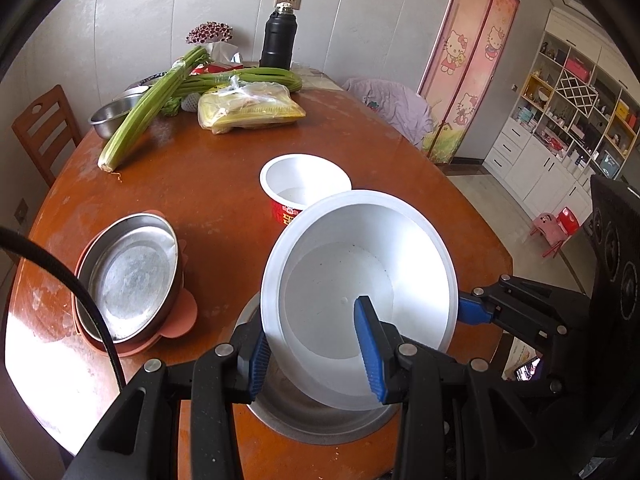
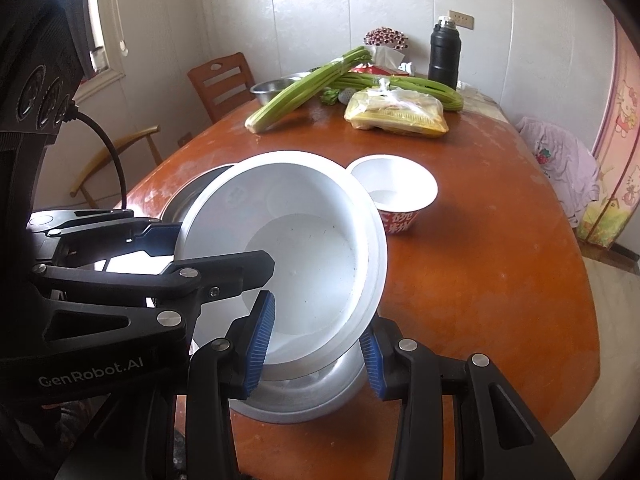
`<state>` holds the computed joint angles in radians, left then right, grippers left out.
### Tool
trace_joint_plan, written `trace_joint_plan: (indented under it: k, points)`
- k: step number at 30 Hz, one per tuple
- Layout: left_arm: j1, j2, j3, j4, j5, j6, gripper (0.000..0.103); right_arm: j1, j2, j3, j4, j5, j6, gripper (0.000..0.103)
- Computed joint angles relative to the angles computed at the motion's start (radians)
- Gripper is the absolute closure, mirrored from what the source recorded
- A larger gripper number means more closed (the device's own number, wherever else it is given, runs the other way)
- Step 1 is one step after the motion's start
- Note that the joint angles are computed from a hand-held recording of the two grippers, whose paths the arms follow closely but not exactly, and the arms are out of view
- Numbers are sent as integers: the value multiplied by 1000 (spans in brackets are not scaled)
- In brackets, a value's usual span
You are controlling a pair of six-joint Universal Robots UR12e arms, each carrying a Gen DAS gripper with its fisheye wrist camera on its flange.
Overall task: Organize plates and bowls
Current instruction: 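Lift the white bowl with the left tool and carry it over the steel bowl, then lower the white bowl into the large steel bowl and open the left tool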
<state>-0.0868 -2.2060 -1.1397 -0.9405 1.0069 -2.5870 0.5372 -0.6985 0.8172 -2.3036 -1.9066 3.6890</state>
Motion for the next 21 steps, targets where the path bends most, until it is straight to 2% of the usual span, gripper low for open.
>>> trace_joint_plan:
  k: [21]
  points:
    - [-3, -1, -23, 2, 45, 9, 63, -2, 8, 2, 20, 39, 8, 59]
